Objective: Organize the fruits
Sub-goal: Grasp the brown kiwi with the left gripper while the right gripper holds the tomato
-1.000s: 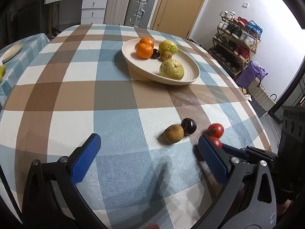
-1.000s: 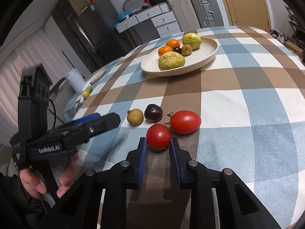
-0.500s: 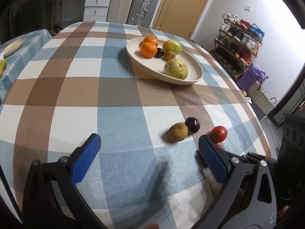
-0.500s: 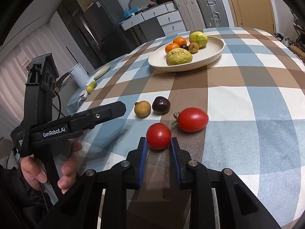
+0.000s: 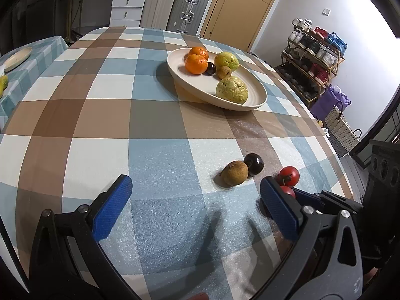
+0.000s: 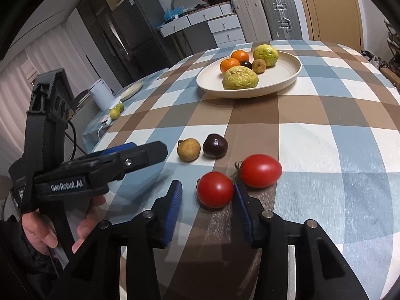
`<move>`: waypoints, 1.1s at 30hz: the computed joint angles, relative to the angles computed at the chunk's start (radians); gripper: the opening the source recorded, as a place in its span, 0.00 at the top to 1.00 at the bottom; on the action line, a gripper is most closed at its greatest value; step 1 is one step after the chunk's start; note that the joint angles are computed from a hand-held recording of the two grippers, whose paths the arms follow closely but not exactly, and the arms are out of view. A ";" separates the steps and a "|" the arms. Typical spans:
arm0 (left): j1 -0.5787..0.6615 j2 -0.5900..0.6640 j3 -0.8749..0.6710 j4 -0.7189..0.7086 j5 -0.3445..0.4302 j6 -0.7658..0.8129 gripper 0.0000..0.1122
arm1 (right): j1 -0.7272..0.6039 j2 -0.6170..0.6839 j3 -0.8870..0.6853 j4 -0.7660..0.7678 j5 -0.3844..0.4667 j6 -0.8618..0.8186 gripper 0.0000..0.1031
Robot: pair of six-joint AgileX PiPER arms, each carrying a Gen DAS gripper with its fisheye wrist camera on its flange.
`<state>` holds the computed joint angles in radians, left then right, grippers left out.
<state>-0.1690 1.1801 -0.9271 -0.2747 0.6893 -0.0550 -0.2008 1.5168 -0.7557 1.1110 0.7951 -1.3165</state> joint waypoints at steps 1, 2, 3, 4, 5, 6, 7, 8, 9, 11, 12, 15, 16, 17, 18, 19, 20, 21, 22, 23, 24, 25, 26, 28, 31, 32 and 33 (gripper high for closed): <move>0.000 0.000 0.000 0.000 0.000 0.000 0.09 | 0.001 0.005 -0.004 0.001 -0.001 0.006 0.58; 0.002 0.000 -0.001 -0.001 0.002 0.002 0.09 | 0.005 0.007 -0.007 -0.003 -0.008 0.015 0.60; 0.002 0.001 -0.002 0.001 0.003 0.001 0.09 | 0.007 0.006 -0.007 -0.003 -0.012 0.016 0.68; -0.001 0.002 -0.004 0.007 0.004 -0.006 0.09 | 0.007 0.006 -0.007 -0.004 -0.011 0.013 0.72; 0.002 0.004 -0.006 0.004 0.007 0.000 0.09 | 0.007 0.003 -0.005 -0.006 -0.013 0.010 0.72; 0.002 0.007 -0.010 0.005 0.011 0.002 0.09 | 0.004 -0.005 0.001 -0.002 -0.018 0.005 0.72; -0.003 0.010 -0.015 0.012 0.015 -0.001 0.09 | -0.007 -0.011 0.009 0.016 -0.011 -0.014 0.72; -0.004 0.012 -0.016 0.016 0.016 0.000 0.09 | -0.021 -0.016 0.013 0.035 0.005 -0.038 0.72; -0.010 0.014 -0.021 0.029 0.018 -0.007 0.09 | -0.036 -0.028 0.021 0.053 0.015 -0.064 0.72; -0.016 0.019 -0.028 0.037 0.021 -0.009 0.09 | -0.062 -0.049 0.035 0.079 0.027 -0.097 0.72; -0.020 0.024 -0.033 0.040 0.023 -0.008 0.09 | -0.086 -0.054 0.038 0.094 0.049 -0.116 0.72; -0.039 0.035 -0.043 0.067 0.022 -0.022 0.09 | -0.136 -0.064 0.039 0.117 0.089 -0.146 0.72; -0.046 0.041 -0.048 0.078 0.024 -0.026 0.09 | -0.157 -0.063 0.037 0.124 0.107 -0.157 0.72; -0.053 0.048 -0.054 0.091 0.026 -0.033 0.09 | -0.173 -0.060 0.034 0.127 0.121 -0.162 0.72; -0.062 0.056 -0.061 0.108 0.028 -0.041 0.09 | -0.188 -0.061 0.034 0.129 0.132 -0.166 0.72; -0.068 0.063 -0.066 0.118 0.029 -0.044 0.09 | -0.206 -0.059 0.033 0.132 0.145 -0.175 0.72; -0.072 0.071 -0.072 0.123 0.029 -0.044 0.09 | -0.219 -0.058 0.033 0.137 0.156 -0.182 0.72; -0.074 0.077 -0.076 0.127 0.030 -0.044 0.09 | -0.229 -0.057 0.034 0.141 0.164 -0.190 0.72; -0.077 0.083 -0.081 0.136 0.031 -0.048 0.09 | -0.240 -0.054 0.034 0.146 0.173 -0.198 0.72; -0.083 0.093 -0.088 0.155 0.032 -0.058 0.09 | -0.249 -0.052 0.034 0.150 0.179 -0.204 0.72; -0.089 0.099 -0.092 0.176 0.034 -0.072 0.09 | -0.260 -0.050 0.034 0.151 0.189 -0.211 0.72; -0.105 0.103 -0.097 0.223 0.032 -0.110 0.09 | -0.266 -0.046 0.033 0.153 0.194 -0.215 0.72; -0.116 0.104 -0.097 0.257 0.026 -0.134 0.09 | -0.271 -0.043 0.033 0.155 0.197 -0.221 0.72; -0.113 0.110 -0.102 0.234 0.020 -0.097 0.11 | -0.281 -0.033 0.029 0.158 0.208 -0.226 0.72; -0.106 0.117 -0.108 0.179 0.022 -0.030 0.18 | -0.284 -0.024 0.030 0.158 0.216 -0.233 0.72; -0.108 0.122 -0.112 0.168 0.024 -0.012 0.21 | -0.291 -0.028 0.035 0.154 0.223 -0.236 0.72; -0.106 0.129 -0.116 0.151 0.028 0.008 0.27 | -0.293 -0.025 0.035 0.155 0.227 -0.237 0.72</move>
